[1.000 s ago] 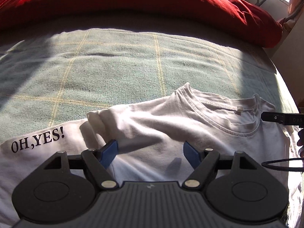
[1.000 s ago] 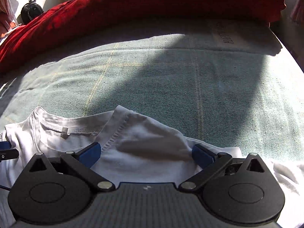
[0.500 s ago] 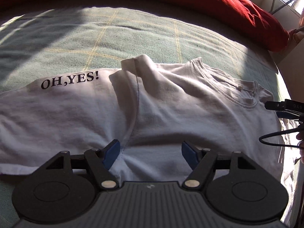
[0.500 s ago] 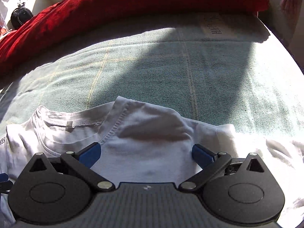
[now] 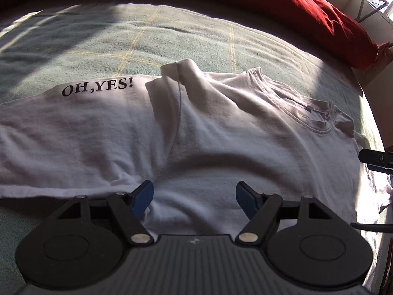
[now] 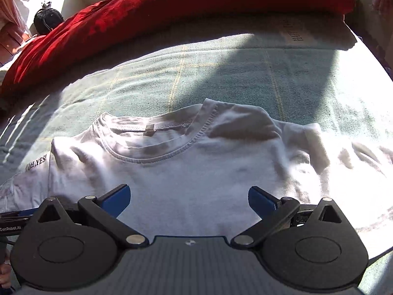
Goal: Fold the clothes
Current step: 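Move both open grippers back over the flattened white shirt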
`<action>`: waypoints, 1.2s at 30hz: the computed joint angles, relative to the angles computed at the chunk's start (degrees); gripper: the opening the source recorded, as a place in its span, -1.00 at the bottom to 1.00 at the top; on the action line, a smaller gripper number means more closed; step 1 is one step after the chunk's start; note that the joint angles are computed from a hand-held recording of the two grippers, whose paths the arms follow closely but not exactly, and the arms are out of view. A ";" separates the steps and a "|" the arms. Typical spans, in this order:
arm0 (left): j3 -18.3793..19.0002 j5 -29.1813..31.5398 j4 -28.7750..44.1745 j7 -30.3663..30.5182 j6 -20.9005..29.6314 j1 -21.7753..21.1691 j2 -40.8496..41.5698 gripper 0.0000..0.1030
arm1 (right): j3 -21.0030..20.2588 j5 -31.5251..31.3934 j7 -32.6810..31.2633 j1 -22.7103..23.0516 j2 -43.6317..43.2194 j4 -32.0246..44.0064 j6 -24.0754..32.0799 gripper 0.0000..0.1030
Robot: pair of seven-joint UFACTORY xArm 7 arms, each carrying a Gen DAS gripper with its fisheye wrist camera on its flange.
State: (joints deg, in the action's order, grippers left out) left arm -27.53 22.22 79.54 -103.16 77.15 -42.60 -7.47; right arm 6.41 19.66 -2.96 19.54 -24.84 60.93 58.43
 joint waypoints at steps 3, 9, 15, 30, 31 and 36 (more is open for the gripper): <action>0.00 2.03 -0.11 0.51 -2.95 0.26 -0.27 0.44 | -0.16 -0.85 -0.05 -0.14 -1.99 -0.91 2.31 1.00; 1.23 3.65 1.28 4.16 -9.34 0.12 4.30 0.45 | -0.74 -1.09 0.37 -0.61 -7.46 -4.94 5.72 1.00; 2.18 2.47 7.43 10.13 2.09 -4.36 8.61 0.48 | -2.35 -2.94 2.23 -3.50 -11.22 -8.27 6.96 1.00; 11.06 10.40 23.99 16.81 -6.17 -7.28 21.15 0.45 | -11.26 4.75 -12.81 -4.64 -2.10 -5.82 -7.30 1.00; 11.82 10.05 24.30 16.31 -8.58 -7.34 21.92 0.45 | -11.83 7.09 -15.24 -3.96 -0.29 -4.92 -7.56 1.00; 14.36 8.04 27.55 17.86 -13.05 -8.35 25.78 0.45 | -12.23 13.75 -24.64 -4.60 7.71 -2.21 -6.98 1.00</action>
